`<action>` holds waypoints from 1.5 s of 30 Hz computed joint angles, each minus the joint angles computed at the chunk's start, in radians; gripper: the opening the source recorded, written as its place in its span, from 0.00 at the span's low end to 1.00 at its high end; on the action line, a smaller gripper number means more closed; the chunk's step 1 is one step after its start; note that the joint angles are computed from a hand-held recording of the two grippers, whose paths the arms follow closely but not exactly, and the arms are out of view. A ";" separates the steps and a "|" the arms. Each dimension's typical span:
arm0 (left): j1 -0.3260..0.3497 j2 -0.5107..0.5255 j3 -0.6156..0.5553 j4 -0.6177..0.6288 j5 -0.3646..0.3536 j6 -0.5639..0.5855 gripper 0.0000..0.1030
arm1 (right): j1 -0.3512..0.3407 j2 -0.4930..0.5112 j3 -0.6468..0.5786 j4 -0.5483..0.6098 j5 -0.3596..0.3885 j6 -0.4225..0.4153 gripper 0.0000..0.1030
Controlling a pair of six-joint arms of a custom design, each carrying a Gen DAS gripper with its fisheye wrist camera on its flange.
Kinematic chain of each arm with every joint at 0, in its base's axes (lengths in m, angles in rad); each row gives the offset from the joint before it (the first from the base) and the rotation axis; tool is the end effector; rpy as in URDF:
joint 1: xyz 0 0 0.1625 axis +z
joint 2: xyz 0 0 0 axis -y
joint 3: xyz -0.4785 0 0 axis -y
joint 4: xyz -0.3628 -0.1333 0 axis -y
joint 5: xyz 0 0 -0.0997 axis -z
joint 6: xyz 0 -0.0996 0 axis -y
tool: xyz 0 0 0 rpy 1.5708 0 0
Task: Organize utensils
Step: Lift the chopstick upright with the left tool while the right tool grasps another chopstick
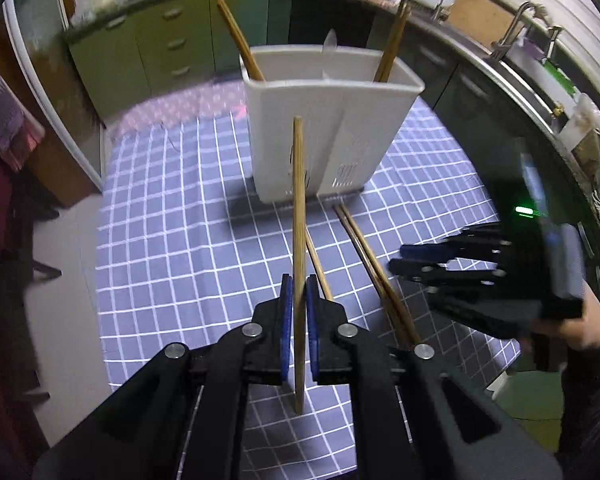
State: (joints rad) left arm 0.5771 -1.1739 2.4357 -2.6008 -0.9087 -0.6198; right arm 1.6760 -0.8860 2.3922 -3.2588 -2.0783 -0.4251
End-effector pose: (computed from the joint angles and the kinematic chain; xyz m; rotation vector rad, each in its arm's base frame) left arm -0.2075 -0.3672 0.1588 0.5608 2.4287 -0.4175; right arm 0.1306 -0.4285 0.1035 0.6244 -2.5350 0.1271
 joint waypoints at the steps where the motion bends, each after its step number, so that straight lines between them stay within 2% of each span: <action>1: -0.014 -0.013 0.011 -0.002 0.010 -0.002 0.07 | 0.001 0.007 -0.008 0.007 -0.010 0.004 0.16; 15: -0.097 -0.107 0.099 -0.028 0.060 0.005 0.07 | 0.021 0.066 -0.065 0.069 -0.092 0.062 0.16; 27: -0.121 -0.126 0.125 -0.035 0.069 0.008 0.07 | 0.054 0.099 -0.106 0.117 -0.148 0.103 0.16; 32: -0.123 -0.128 0.129 -0.036 0.074 0.012 0.07 | 0.040 0.091 -0.117 0.158 -0.126 0.128 0.16; 38: -0.123 -0.129 0.130 -0.033 0.076 0.013 0.07 | 0.063 0.127 -0.124 0.119 -0.161 0.111 0.16; 39: -0.123 -0.129 0.129 -0.033 0.076 0.014 0.07 | 0.064 0.135 -0.123 0.104 -0.164 0.108 0.15; 40: -0.123 -0.128 0.129 -0.033 0.076 0.015 0.07 | 0.066 0.139 -0.121 0.088 -0.169 0.108 0.09; 45: -0.122 -0.125 0.131 -0.040 0.074 0.019 0.07 | 0.056 0.139 -0.099 0.026 -0.136 0.106 0.07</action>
State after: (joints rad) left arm 0.4546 -1.2984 2.5664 -2.6410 -0.8343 -0.6004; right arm 1.7322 -0.7475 2.2934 -3.2323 -2.2145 -0.3191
